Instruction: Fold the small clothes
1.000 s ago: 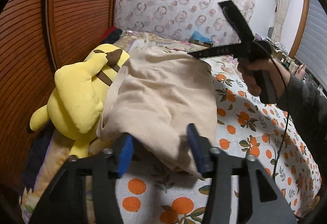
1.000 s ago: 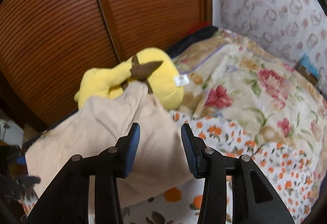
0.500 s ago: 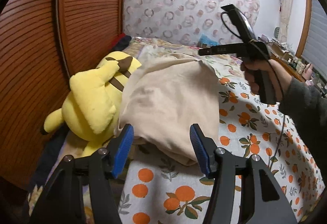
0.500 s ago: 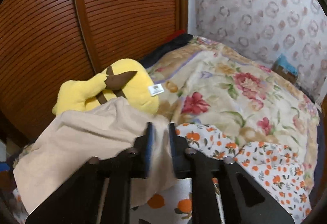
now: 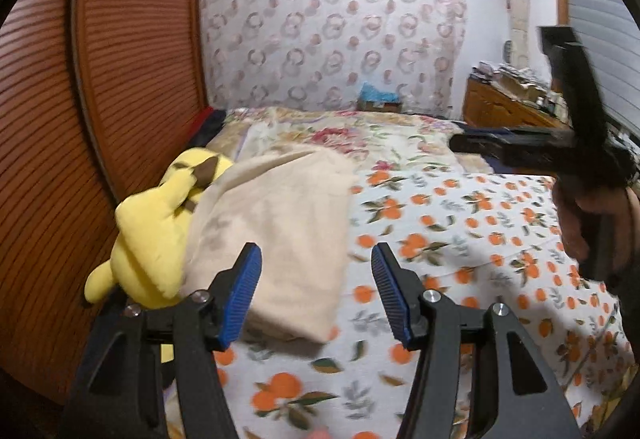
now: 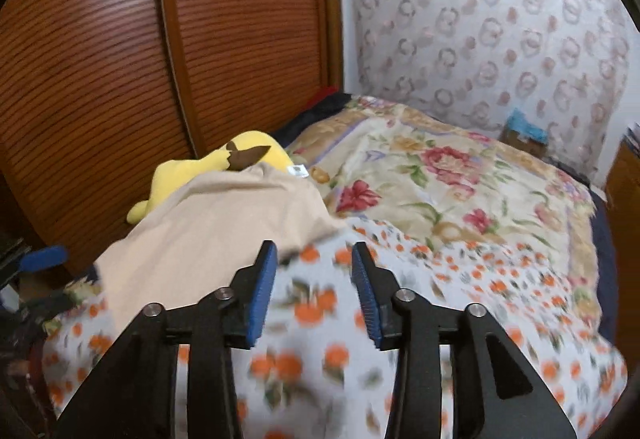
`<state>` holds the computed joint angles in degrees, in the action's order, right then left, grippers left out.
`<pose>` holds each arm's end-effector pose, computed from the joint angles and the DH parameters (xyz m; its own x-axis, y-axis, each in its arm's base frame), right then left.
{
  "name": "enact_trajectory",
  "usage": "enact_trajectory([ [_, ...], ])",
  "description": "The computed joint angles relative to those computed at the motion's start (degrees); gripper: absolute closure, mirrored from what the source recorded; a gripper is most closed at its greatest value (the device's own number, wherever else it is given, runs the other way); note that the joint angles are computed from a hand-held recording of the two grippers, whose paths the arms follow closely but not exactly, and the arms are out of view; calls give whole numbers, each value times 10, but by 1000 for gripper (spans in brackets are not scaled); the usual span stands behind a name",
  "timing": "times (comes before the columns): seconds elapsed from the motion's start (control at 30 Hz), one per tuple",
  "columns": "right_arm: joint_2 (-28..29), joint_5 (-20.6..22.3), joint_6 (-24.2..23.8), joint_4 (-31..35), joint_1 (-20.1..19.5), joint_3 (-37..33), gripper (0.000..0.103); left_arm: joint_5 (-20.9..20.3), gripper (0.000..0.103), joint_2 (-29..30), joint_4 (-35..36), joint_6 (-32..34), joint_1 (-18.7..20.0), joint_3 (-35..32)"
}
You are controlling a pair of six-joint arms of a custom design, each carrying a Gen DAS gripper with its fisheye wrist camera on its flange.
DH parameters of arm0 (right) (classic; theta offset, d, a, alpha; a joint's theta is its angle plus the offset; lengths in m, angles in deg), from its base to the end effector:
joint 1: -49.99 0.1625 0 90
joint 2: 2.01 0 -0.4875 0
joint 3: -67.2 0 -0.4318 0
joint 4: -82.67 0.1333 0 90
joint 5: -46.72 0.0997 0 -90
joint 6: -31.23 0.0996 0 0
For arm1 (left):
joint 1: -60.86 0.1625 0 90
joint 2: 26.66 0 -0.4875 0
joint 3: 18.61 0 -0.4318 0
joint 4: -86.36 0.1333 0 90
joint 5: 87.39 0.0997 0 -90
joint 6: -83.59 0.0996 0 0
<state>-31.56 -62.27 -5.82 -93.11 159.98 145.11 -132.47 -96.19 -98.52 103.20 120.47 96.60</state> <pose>0.3845 -0.7619 0.0660 -0.5996 -0.5594 0.5724 -0.7928 0.5129 -0.3293 -0.1232 -0.6126 0.3397 -0.7192 0.0923 -0.6887 0.6071 0.5655 -0.5582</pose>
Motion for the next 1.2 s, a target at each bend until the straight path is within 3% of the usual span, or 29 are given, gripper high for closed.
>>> enact_trajectory([
  [0.23,-96,-25,20,-140,3,162,38,-18,47,14,-13,-2,-37,3],
  [0.43,-149,-80,31,-263,11,259,31,-30,46,24,-28,-4,-70,6],
  [0.7,-185,-120,32,-372,18,323,30,-32,46,27,-42,-10,-96,16],
  [1.2,-182,-140,22,-443,26,344,31,-19,46,25,-44,-9,-110,20],
])
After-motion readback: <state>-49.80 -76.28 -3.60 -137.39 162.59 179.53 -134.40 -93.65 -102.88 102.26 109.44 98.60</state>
